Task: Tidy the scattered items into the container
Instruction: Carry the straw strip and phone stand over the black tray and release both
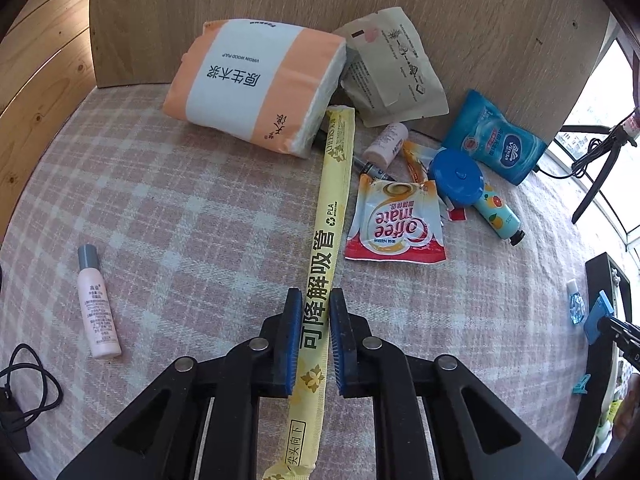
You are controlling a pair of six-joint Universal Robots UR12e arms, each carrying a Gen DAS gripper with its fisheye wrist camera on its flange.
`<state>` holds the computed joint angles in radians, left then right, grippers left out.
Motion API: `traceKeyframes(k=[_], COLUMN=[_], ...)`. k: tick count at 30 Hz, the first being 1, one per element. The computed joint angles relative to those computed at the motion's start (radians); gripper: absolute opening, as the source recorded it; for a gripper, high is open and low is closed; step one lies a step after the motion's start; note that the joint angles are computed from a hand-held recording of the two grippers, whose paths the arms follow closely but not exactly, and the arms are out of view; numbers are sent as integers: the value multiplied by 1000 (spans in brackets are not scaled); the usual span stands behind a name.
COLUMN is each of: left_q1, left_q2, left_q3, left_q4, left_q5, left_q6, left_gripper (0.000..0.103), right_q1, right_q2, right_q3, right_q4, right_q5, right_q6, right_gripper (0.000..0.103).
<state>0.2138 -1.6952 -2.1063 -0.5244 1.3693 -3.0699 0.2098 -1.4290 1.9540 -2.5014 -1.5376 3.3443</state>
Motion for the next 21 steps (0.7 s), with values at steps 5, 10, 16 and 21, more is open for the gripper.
traceKeyframes(k=[5,10,16,21], left_q1=[8,13,12,19], left_q2=[3,26,55,65], left_q3=[-6,-23,-47,-66], left_q4=[-10,0,7,-1], left_q5=[-13,-45,-74,-96], left_q6=[-27,-29,-12,-29], left_gripper=[12,11,10,10], right_q1=[1,-19,-55,-53], right_q2=[-12,-11,-41,-47], right_q3=[29,48,91,99], right_q4=[-37,-80,-127,-127], right_q5=[-10,38,141,123], right_q6=[41,93,161,190], right_gripper=[16,14,5,5])
